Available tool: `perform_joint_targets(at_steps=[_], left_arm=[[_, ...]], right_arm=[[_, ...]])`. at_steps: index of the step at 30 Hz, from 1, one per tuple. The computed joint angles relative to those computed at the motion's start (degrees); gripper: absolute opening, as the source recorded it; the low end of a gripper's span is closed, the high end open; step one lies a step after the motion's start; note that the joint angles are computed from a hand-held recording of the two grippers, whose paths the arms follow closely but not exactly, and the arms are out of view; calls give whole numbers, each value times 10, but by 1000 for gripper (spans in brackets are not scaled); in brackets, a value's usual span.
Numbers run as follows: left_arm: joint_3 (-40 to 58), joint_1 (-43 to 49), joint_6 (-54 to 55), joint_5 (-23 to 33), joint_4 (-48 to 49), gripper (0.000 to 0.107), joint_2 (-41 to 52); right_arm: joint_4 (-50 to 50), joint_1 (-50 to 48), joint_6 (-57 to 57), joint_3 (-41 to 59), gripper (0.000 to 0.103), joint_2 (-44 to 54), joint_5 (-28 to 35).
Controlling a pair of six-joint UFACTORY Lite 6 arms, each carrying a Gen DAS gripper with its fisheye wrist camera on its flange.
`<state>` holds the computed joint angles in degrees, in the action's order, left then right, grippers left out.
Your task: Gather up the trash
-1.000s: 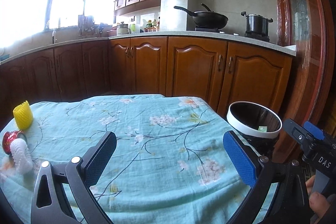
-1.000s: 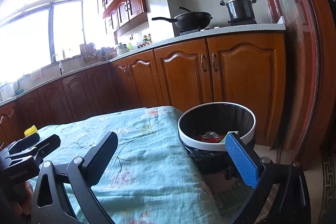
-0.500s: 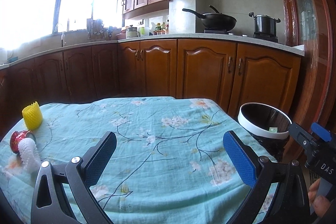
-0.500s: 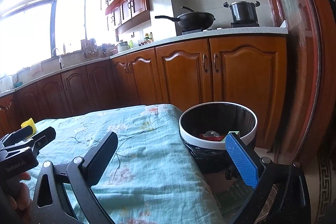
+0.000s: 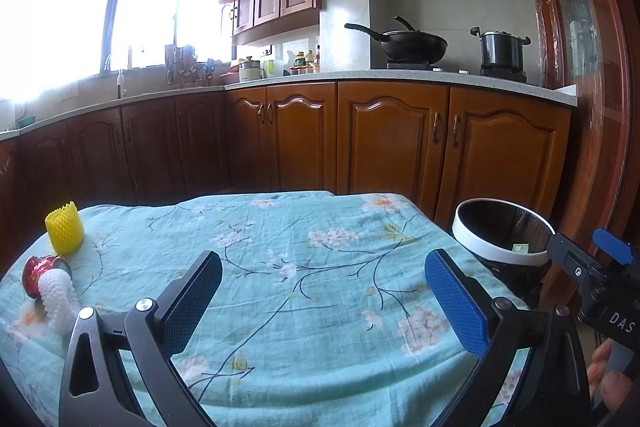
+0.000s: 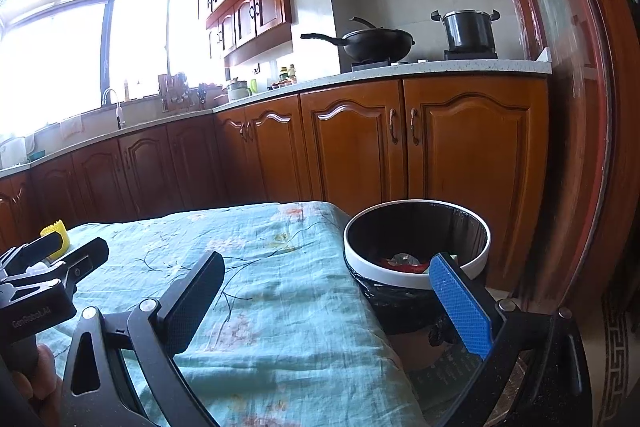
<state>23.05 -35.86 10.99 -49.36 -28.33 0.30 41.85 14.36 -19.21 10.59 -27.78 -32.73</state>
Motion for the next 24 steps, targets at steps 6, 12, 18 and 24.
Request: perform_joint_targets(at_steps=[6,12,18,24], left_arm=[[-2,7,-3,-11,18,102,8],[-7,15,-9,-18,32,102,8],[-5,17,-9,-22,35,102,13],[-6,22,-12,-20,49,102,12]], right_arm=[[11,5,-12,-4,103,-11,0],[10,5,-13,-4,103,-13,1],[19,9,-17,-6,103,-18,-1],[32,14,-28,-6,103,-24,2]])
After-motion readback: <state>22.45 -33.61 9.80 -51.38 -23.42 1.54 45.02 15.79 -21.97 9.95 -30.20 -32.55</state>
